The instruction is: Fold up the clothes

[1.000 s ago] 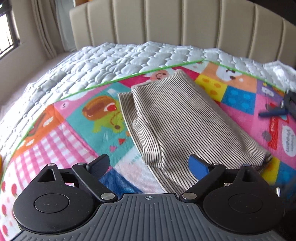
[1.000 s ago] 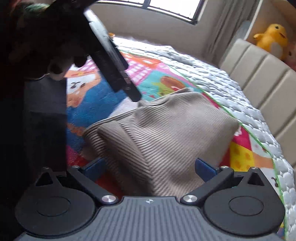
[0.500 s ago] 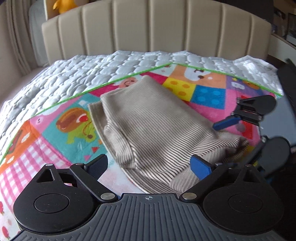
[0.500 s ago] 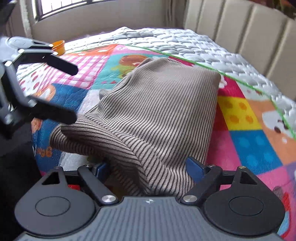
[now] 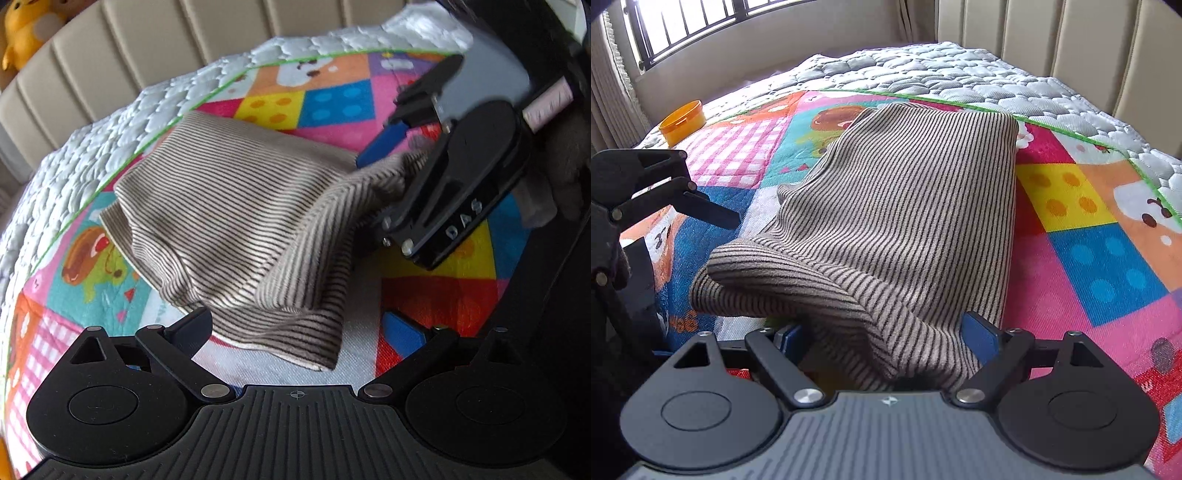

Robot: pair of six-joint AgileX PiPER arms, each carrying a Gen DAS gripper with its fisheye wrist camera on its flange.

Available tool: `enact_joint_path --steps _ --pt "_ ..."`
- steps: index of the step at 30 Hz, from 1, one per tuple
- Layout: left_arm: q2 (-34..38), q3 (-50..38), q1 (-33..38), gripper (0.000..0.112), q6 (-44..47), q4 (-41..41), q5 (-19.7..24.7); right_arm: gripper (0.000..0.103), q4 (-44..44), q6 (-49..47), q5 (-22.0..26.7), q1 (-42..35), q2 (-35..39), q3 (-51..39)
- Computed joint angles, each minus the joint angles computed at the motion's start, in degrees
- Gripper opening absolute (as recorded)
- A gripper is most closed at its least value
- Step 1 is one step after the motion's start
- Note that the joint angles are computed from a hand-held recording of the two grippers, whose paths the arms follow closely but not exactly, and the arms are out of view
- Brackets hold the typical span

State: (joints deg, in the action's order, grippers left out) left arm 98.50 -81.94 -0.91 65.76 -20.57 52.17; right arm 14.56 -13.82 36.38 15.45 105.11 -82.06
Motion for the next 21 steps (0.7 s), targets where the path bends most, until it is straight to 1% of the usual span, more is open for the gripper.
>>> enact_joint_path --steps 1,5,9,12,18,21 --pt "-0.13 0.72 -0.73 0.101 -0.6 1.7 -1.18 0.085 0.14 0.06 0.05 -0.02 0.0 -0.04" --pt "-0.11 3.63 -3.76 0.101 -7.17 10.57 -8.6 0.086 -0.11 -0.15 0.03 0.16 0.05 -0.05" --pt "0.67 3.42 -3.71 0.101 -12.94 13.5 -12.75 0.087 -1.06 -0.34 -0.41 0.68 0.05 0.18" --pt "1.64 1.86 -3.0 0.102 -16.05 13.44 -13.77 0.09 -2.65 -0.26 -1.14 1.4 -0.2 0.69" --pt "2.54 -0.04 -2.23 0.103 -17.71 12.69 -13.17 0.091 -8.7 -0.02 -4.3 4.41 -1.38 2.76" --pt "2.65 -0.71 -1.85 0.103 -18.07 12.01 -12.36 0.092 -10.77 -1.16 -6.99 5.79 -2.43 4.57"
